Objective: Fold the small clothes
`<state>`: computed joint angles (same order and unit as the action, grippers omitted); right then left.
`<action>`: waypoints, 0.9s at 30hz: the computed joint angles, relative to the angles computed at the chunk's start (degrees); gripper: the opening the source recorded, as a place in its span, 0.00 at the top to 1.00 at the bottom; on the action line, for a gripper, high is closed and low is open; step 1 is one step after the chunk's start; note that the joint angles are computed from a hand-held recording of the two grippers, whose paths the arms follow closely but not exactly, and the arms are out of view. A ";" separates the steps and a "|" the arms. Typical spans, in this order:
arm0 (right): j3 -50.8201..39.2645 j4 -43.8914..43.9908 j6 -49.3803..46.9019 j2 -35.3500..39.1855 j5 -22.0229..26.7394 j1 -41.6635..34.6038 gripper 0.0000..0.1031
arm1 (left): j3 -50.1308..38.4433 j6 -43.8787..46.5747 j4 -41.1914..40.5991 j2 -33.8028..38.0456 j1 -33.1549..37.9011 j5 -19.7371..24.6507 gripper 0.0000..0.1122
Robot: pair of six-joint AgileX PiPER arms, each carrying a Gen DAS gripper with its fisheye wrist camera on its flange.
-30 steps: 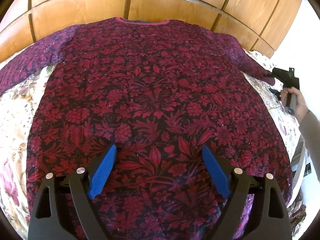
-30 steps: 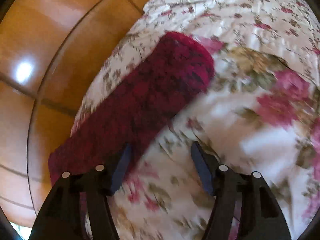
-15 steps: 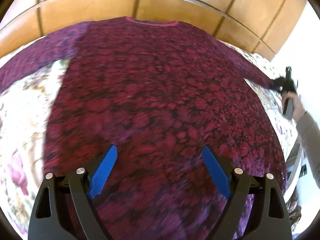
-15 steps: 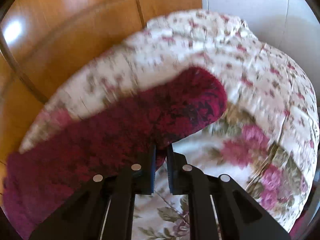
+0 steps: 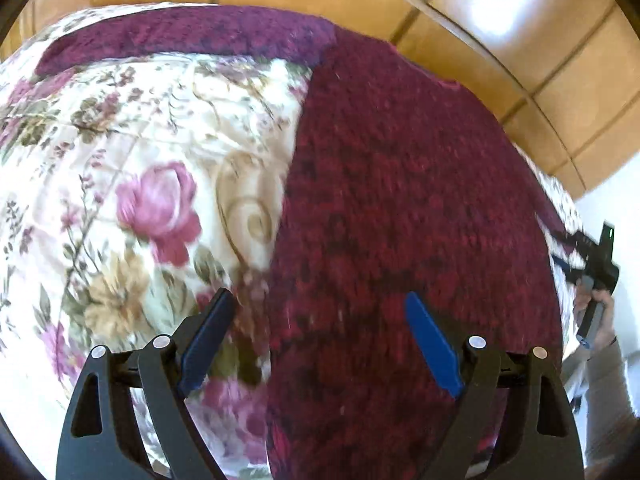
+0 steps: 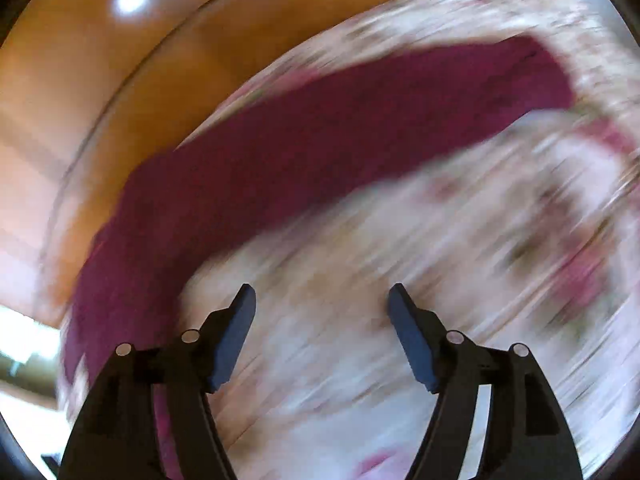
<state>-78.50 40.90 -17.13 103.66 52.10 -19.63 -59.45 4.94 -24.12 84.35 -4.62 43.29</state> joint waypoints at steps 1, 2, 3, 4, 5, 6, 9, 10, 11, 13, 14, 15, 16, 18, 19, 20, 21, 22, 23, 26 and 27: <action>2.82 3.30 -3.01 -1.85 0.82 1.12 0.33 | 1.01 -0.22 0.81 -0.66 -1.01 -0.70 0.26; 5.28 6.24 -5.43 -3.47 1.95 2.18 0.32 | 2.10 0.23 1.34 -1.49 -1.67 -1.21 0.28; 6.91 7.90 -6.86 -4.57 2.81 2.94 0.32 | 2.96 0.44 1.75 -2.25 -2.28 -1.49 0.33; 8.89 9.51 -8.49 -5.90 3.83 3.93 0.32 | 3.77 0.62 1.98 -2.93 -2.82 -1.91 0.39; 10.25 10.22 -9.47 -6.87 4.30 4.67 0.32 | 4.67 1.69 1.45 -3.70 -3.14 -2.33 0.44; 12.33 10.74 -10.73 -8.37 4.87 5.91 0.32 | 5.45 3.12 0.51 -4.37 -3.22 -2.48 0.52; 16.94 8.92 -12.12 -12.56 3.65 9.22 0.35 | 7.37 5.86 -1.80 -5.88 -2.77 -3.02 0.79; 18.00 6.91 -11.56 -14.07 2.70 10.50 0.45 | 7.83 7.58 -3.82 -6.27 -2.05 -2.78 0.83; 18.17 4.12 -9.93 -15.01 1.88 11.67 0.66 | 8.27 9.13 -5.67 -6.79 -1.21 -2.53 0.84; 19.23 3.46 -10.40 -16.75 3.31 11.10 0.84 | 8.74 10.85 -7.21 -7.72 -0.63 -2.07 0.87; 19.73 3.00 -10.61 -17.96 3.45 10.83 0.86 | 9.11 11.70 -7.82 -8.71 -0.46 -1.59 0.87; 20.00 1.30 -10.62 -19.72 3.45 10.89 0.86 | 9.64 12.84 -8.87 -9.82 -0.01 -0.67 0.88; 20.14 0.42 -10.83 -20.58 3.94 10.55 0.86 | 10.79 14.12 -9.90 -11.41 0.93 0.51 0.88; 20.73 -1.43 -10.14 -20.48 3.87 10.52 0.86 | 11.96 14.88 -10.59 -12.42 1.37 1.63 0.87; 18.92 -2.20 -9.62 -18.34 3.72 10.57 0.86 | 12.06 14.73 -10.31 -12.46 1.06 1.67 0.86; 18.74 -2.17 -9.47 -17.75 3.61 10.45 0.83 | 12.49 13.57 -9.42 -12.82 0.75 1.01 0.84; 18.21 -1.92 -8.18 -17.18 3.34 10.83 0.80 | 11.93 13.67 -10.20 -11.67 1.59 1.00 0.80; 17.60 -1.88 -7.68 -16.76 3.51 10.84 0.71 | 11.38 14.92 -12.23 -11.09 3.43 2.26 0.77; 16.94 -2.60 -6.45 -16.77 2.94 11.20 0.57 | 11.36 16.22 -14.76 -11.18 6.04 3.12 0.73; 16.13 -6.37 -1.44 -18.44 -0.21 13.23 0.28 | 10.99 16.61 -17.05 -12.47 13.84 2.42 0.50; 15.72 -9.12 1.49 -19.34 -1.77 14.75 0.28 | 10.34 16.22 -17.15 -11.99 16.40 2.06 0.50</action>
<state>-62.78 31.78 -15.64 84.32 50.33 -4.88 -49.11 21.17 -41.27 72.35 11.78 45.35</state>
